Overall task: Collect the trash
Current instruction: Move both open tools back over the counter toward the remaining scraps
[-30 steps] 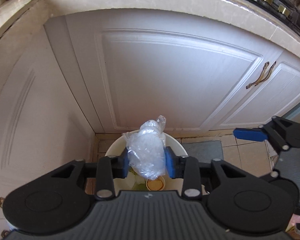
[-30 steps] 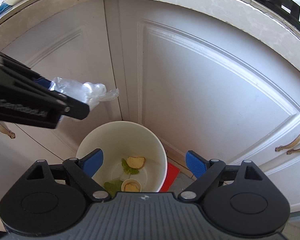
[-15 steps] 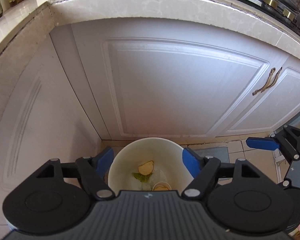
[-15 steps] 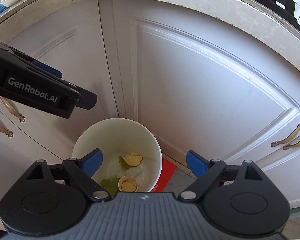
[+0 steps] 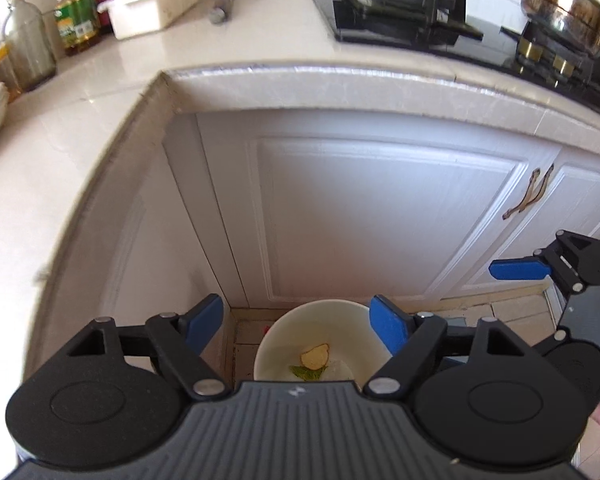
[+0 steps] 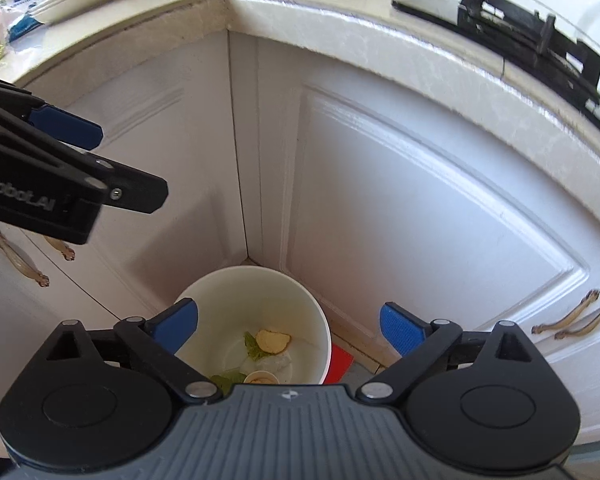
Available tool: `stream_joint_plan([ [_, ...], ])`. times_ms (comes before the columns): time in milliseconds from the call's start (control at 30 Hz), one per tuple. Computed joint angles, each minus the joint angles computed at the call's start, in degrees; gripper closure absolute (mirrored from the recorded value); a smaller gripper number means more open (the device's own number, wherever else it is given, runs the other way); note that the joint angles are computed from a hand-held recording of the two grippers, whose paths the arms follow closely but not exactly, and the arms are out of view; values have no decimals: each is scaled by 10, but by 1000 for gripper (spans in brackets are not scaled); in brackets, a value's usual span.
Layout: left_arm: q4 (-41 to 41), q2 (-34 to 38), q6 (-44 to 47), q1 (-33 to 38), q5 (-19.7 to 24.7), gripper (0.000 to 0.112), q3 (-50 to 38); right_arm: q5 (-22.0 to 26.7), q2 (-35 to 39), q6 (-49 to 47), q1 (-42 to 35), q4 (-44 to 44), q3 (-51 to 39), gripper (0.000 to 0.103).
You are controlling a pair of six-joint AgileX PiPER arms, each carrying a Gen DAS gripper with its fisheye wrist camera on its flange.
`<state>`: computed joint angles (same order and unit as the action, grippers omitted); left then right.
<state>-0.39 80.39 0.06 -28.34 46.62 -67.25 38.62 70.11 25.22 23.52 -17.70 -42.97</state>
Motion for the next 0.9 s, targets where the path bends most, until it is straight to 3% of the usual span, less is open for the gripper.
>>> stream_joint_plan([
  [300, -33, -101, 86, 108, 80, 32, -25, 82, -1, -14, 64, 6, -125, 1],
  [567, -104, -137, 191, 286, 133, 29, -44, 108, 52, -12, 136, -10, -253, 0],
  [700, -153, -142, 260, 398, 144, 29, -48, 117, 99, -17, 173, -14, -327, 0],
  [900, -161, -124, 297, 512, 108, 29, -50, 123, 181, -57, 199, 8, -438, 0],
])
